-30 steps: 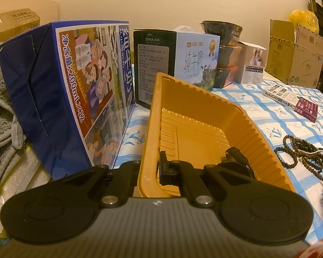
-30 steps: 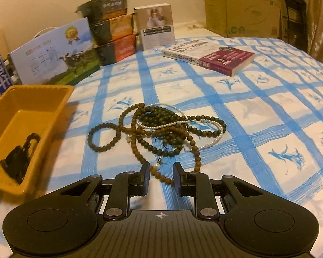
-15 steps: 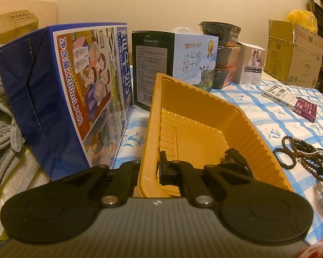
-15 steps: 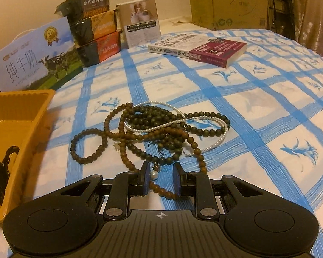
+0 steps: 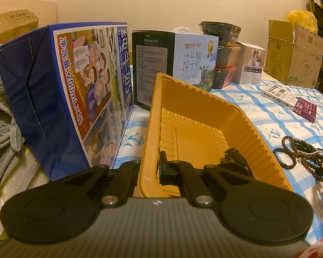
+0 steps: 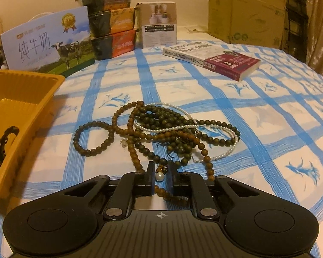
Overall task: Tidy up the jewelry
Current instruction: 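Grasp the small pearl pendant from the bead pile with the right gripper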
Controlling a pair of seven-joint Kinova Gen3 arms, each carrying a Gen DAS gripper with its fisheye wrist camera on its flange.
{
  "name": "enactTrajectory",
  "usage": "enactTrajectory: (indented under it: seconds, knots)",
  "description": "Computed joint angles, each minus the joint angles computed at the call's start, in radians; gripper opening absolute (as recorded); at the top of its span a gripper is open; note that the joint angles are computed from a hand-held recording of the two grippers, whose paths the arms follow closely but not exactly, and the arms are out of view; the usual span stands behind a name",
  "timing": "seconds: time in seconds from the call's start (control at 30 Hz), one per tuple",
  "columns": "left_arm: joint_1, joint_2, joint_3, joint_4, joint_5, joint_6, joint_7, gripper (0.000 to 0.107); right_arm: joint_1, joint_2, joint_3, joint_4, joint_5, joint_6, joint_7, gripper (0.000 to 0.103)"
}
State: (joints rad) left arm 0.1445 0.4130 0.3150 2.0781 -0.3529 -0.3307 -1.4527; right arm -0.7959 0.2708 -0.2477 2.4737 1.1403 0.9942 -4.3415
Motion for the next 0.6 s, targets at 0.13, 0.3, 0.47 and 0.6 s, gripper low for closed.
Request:
enactTrajectory:
  seconds: [0.13, 0.3, 0.47, 0.6]
  knots:
    - [0.003, -0.001, -0.002, 0.000, 0.002, 0.001, 0.000, 0.004, -0.010, 0.007, -0.004, -0.005, -0.008, 0.020, 0.017, 0.008]
    - [0.003, -0.001, -0.002, 0.000, 0.001, 0.001, 0.001, 0.004, -0.037, 0.010, -0.011, -0.014, -0.027, 0.067, 0.039, 0.008]
    - [0.003, -0.001, -0.002, 0.001, 0.001, 0.001, 0.001, 0.004, -0.067, -0.018, -0.027, -0.021, -0.043, 0.123, 0.055, 0.008]
    - [-0.003, 0.000, 0.003, 0.001, -0.004, -0.001, 0.005, 0.004, -0.086, -0.044, -0.041, -0.039, -0.053, 0.172, 0.077, 0.008]
